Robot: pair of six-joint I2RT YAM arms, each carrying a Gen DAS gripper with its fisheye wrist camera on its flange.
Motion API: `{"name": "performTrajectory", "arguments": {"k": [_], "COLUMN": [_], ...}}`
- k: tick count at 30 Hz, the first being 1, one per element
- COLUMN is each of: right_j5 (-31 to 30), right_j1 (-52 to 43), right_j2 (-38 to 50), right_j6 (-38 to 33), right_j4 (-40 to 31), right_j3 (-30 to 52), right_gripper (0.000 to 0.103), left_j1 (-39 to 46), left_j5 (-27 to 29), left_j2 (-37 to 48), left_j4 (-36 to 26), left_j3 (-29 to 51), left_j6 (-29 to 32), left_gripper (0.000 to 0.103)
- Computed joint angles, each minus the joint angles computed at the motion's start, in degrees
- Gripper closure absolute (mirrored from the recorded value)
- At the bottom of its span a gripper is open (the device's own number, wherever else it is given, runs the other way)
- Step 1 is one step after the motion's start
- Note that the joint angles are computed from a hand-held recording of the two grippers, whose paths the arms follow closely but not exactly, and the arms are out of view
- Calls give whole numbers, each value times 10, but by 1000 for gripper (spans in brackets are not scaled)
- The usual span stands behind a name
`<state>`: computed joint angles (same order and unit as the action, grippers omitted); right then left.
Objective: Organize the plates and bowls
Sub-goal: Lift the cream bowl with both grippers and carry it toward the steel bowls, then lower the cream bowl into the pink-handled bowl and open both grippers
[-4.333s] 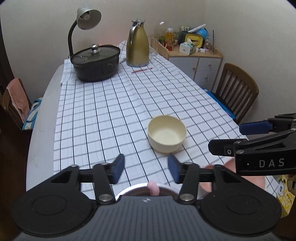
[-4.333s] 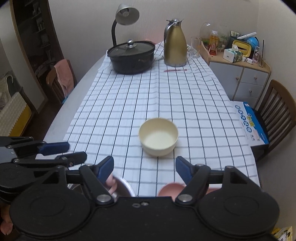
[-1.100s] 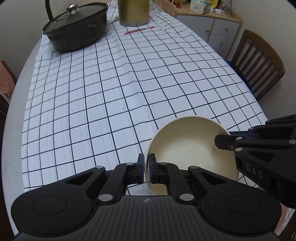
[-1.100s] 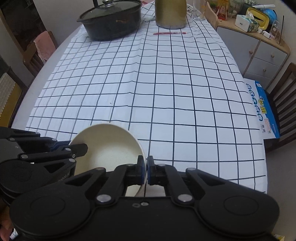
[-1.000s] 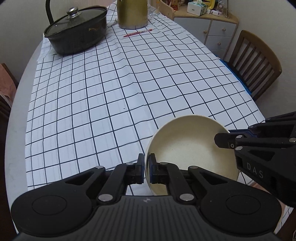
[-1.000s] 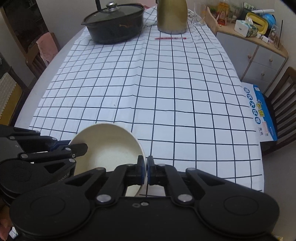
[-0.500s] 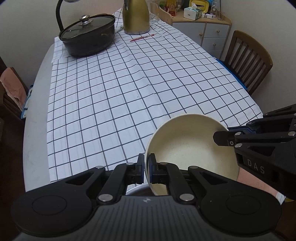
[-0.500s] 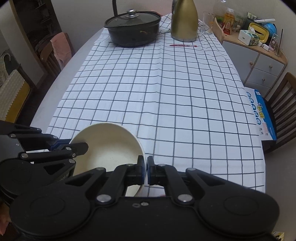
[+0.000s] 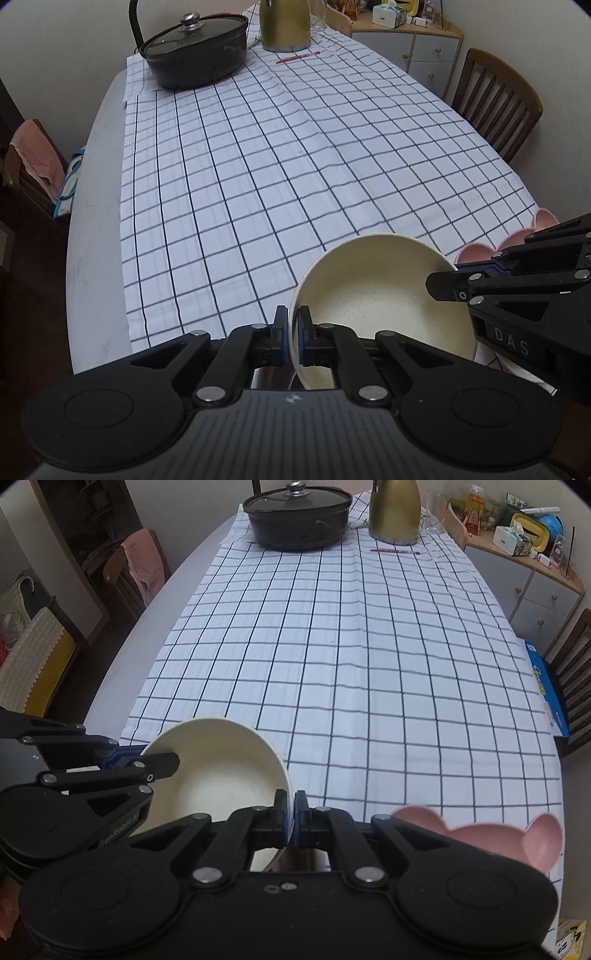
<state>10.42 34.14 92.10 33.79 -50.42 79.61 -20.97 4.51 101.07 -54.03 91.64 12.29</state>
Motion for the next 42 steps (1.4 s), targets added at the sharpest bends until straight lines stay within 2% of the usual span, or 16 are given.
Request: {"name": "performTrajectory", "arguments": {"k": [10,23,42], "right_j5": [2,28,42], "right_j1": [48,81,92], "right_j2": [-11,-30,-14], "right_j6": [51,80,86], "right_j4": [16,35,43], "right_j3": [-45,-95,-96], "right_gripper": [99,98,97], "left_j1": [13,-10,-25], "left_j5": [8,-16,-50], "left_j2": [-57,-103,-94], "left_j4": [27,88,127], "left_j3": [-94,-183,-203], "left_j6": [33,62,66], "left_gripper": [98,98,97]}}
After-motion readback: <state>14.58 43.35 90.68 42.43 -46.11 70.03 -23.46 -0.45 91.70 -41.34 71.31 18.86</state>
